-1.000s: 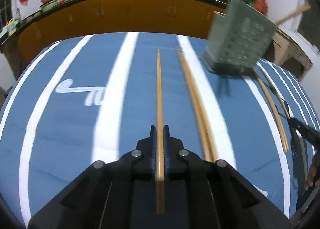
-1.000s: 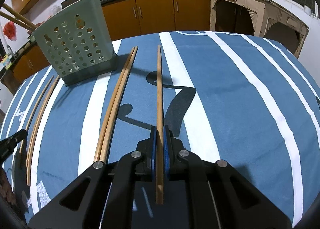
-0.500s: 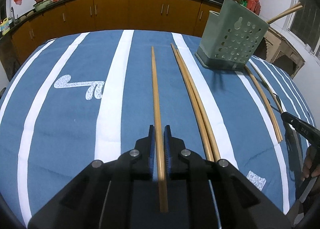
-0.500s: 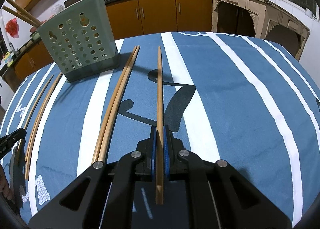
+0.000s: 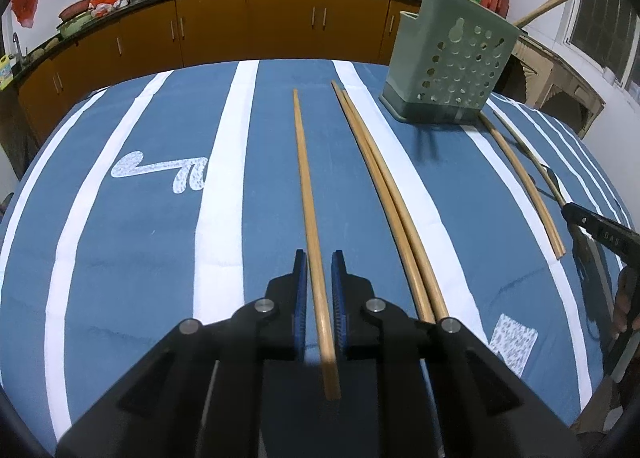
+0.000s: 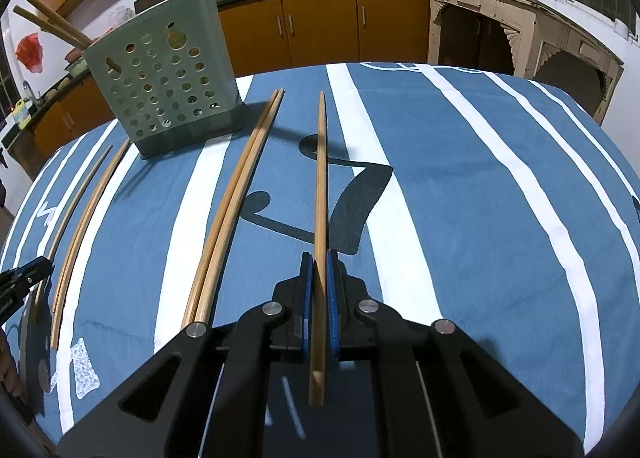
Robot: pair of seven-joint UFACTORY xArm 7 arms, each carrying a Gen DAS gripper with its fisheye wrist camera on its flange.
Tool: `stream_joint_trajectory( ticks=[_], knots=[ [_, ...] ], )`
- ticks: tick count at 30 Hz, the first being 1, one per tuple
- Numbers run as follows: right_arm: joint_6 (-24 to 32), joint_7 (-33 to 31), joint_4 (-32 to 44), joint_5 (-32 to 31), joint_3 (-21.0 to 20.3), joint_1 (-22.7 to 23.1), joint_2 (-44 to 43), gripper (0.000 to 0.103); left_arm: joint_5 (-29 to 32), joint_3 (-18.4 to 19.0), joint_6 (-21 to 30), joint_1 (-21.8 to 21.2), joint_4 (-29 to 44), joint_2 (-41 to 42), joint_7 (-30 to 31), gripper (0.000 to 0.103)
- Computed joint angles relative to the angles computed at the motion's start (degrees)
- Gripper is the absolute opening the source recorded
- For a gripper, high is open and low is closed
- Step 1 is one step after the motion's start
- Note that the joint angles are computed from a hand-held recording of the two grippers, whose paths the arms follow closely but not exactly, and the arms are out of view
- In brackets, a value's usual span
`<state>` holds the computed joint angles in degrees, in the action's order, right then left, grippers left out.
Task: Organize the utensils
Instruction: 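Grasp a wooden chopstick with the right tool while the left tool grasps another, then lift both held chopsticks upright and carry them over the green holder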
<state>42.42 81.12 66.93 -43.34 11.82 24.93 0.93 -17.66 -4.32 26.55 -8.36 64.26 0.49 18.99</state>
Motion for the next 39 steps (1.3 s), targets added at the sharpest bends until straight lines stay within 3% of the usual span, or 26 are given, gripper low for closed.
stream_joint_trajectory(
  ticks=[12,20,33,39],
  knots=[
    [-2.7,1.6,-1.9,-0.1,0.0,-0.8,-2.1,0.008,3.7,0.1,0.8,0.0,0.6,0.0,-5.6,0.008],
    [-2.1,4.4,-2.7,-4.2,1.8,-2.3,-5.5,0.008,-0.4,0.6,-1.5,0.0,-0.3,-2.8,-2.8,0.008],
    [-1.8,8.4,-2.0,-10.9,4.1,-5.1,-8.7,0.008,-11.8,2.3,-6.1,-2.2,1.0,-6.3,5.3,0.008],
    [-1.8,8.6,-1.9,-11.5,4.5,-5.6,-9.1,0.008,-8.0,1.8,-4.7,-1.8,1.8,-5.6,3.3,0.008]
  ],
)
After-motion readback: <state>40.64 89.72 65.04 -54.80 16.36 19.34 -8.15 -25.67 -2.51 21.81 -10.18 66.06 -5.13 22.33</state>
